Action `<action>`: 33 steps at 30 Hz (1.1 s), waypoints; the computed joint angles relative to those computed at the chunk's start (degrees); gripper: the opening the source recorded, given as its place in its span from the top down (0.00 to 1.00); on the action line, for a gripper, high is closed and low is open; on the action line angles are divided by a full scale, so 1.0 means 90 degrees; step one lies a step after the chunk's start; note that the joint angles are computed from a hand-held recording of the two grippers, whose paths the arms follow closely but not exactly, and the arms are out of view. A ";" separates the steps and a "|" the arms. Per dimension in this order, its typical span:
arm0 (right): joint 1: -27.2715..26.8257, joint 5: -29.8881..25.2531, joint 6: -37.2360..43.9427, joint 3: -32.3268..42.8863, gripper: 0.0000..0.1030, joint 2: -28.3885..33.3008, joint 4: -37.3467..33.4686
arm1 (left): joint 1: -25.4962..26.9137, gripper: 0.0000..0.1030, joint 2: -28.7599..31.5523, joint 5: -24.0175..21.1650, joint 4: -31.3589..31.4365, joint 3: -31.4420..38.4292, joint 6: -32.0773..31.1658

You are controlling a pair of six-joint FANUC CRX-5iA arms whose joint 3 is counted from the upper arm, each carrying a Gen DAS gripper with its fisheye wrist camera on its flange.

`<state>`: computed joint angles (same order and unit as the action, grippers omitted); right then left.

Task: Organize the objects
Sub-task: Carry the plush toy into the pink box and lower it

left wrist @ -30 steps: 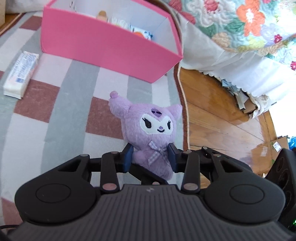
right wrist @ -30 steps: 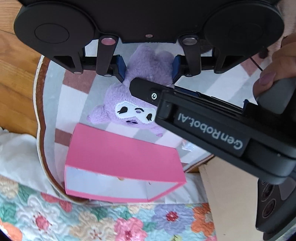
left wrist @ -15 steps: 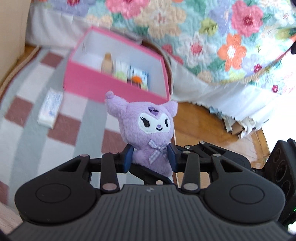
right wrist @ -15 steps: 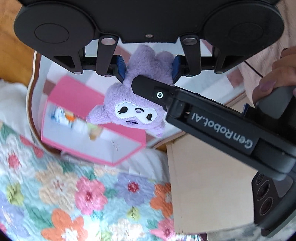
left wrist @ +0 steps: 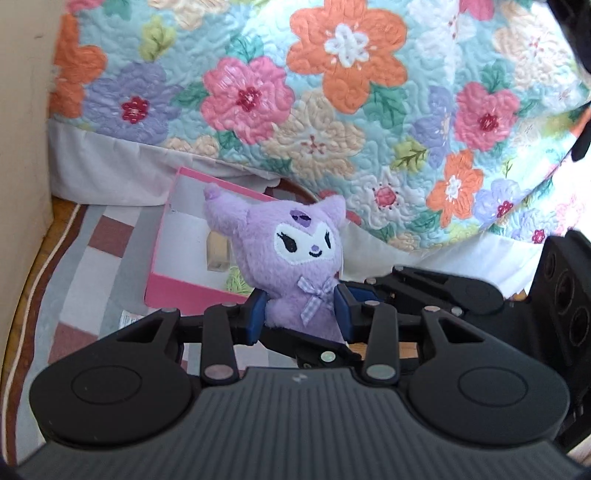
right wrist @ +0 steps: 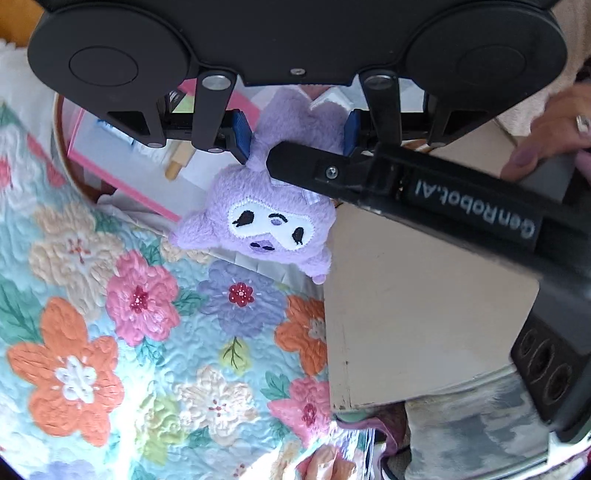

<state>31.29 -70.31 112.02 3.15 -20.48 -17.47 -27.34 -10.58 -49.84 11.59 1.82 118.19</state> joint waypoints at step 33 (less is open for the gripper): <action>-0.1453 -0.1193 0.0731 0.1591 0.49 0.3302 -0.1984 | 0.0724 0.61 0.2544 -0.0792 0.0891 0.0958 -0.0690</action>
<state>18.21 -81.05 118.60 17.47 9.24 -35.33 -20.82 12.31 -56.97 19.61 10.44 111.98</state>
